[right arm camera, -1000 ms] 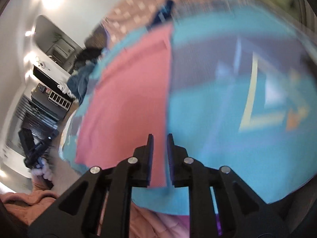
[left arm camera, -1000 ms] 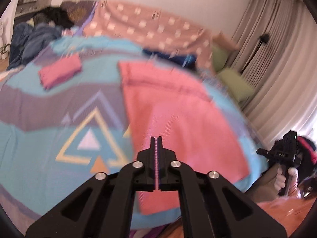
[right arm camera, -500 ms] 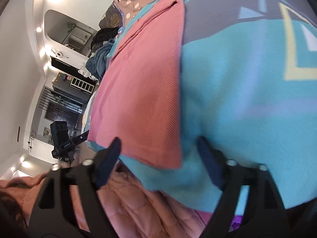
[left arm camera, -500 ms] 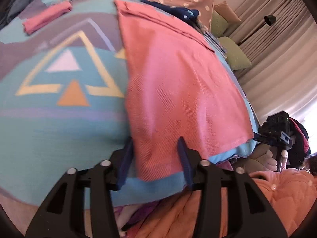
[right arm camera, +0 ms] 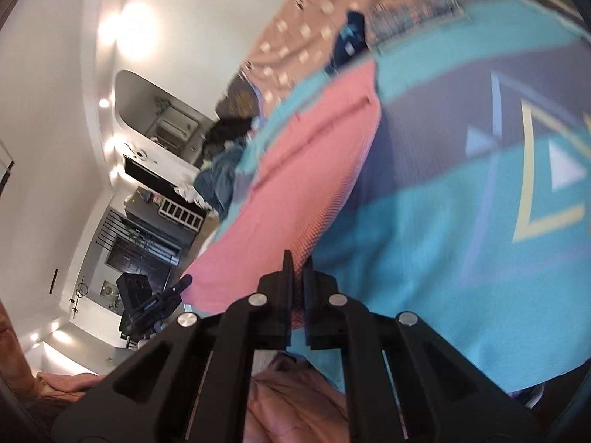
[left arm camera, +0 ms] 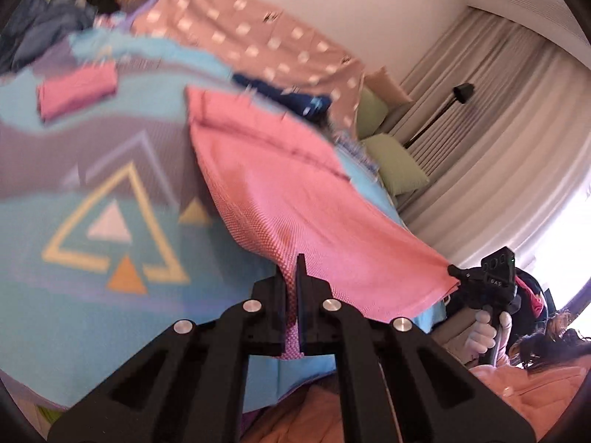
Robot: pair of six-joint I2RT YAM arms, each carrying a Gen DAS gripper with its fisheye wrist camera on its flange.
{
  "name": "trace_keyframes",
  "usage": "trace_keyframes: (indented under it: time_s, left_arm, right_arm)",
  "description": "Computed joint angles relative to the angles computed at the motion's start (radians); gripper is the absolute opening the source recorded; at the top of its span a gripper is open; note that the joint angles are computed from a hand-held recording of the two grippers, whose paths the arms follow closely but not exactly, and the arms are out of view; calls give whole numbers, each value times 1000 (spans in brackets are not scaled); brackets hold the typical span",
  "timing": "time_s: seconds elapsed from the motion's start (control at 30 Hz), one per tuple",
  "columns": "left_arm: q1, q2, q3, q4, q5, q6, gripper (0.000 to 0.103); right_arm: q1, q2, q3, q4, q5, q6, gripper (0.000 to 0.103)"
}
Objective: Fold small clothes
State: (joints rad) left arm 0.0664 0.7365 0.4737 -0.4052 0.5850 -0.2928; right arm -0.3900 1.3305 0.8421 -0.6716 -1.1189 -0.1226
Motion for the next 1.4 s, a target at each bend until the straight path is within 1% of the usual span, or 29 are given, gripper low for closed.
trace_keyframes:
  time_s: [0.03,0.07,0.1,0.17,0.23,0.33,0.4,0.47,0.57,0.63,0.8,0.87,1.07,1.2,1.3,1.37,1.4]
  left_arm:
    - [-9,-24,16,-7,-5,-5,4]
    - [-35,-14,31,13,-22,-25,4]
    - [-49,-10,47,25,-28,-37,4]
    - [-80,-14,68,36,-50,-54,4]
    - [-111,-16,91,41,-84,-69,4]
    - [-93,-45,124,1,-63,-60,4]
    - [-96,-32,151,-7,-70,-54,4]
    - [-84,7,181,-4,-68,-45,4]
    - [-88,73,212,22,-89,-28,4]
    - [-89,145,231,59,-99,-31,4]
    - [-74,323,269,149,-84,-52,4]
    - [-65,358,275,170,-76,-58,4]
    - [-44,496,343,217,-63,-64,4]
    - [-41,604,411,263,-67,-74,4]
    - [-48,686,475,285,-99,-83,4]
    - [-45,733,516,302,-104,-85,4]
    - [-42,753,534,307,-101,-83,4]
  right_arm:
    - [-6,-18,6,0,-13,3,4]
    - [23,-48,-6,53,-2,69,4]
    - [27,-59,0,65,-3,86,4]
    - [14,-73,10,58,-22,82,4]
    - [7,-87,17,91,-34,115,4]
    - [-14,-116,4,138,-73,120,4]
    - [-21,-107,12,162,-108,142,4]
    - [-8,-91,17,216,-88,184,4]
    - [42,-31,37,332,-41,288,4]
    - [82,31,62,393,-13,343,4]
    - [150,152,146,433,65,389,4]
    - [158,185,165,452,76,408,4]
    - [200,309,246,573,114,509,5]
    - [257,426,374,610,190,558,5]
    - [283,511,470,632,223,594,5]
    - [295,555,528,622,243,604,5]
    - [305,593,584,596,262,603,5]
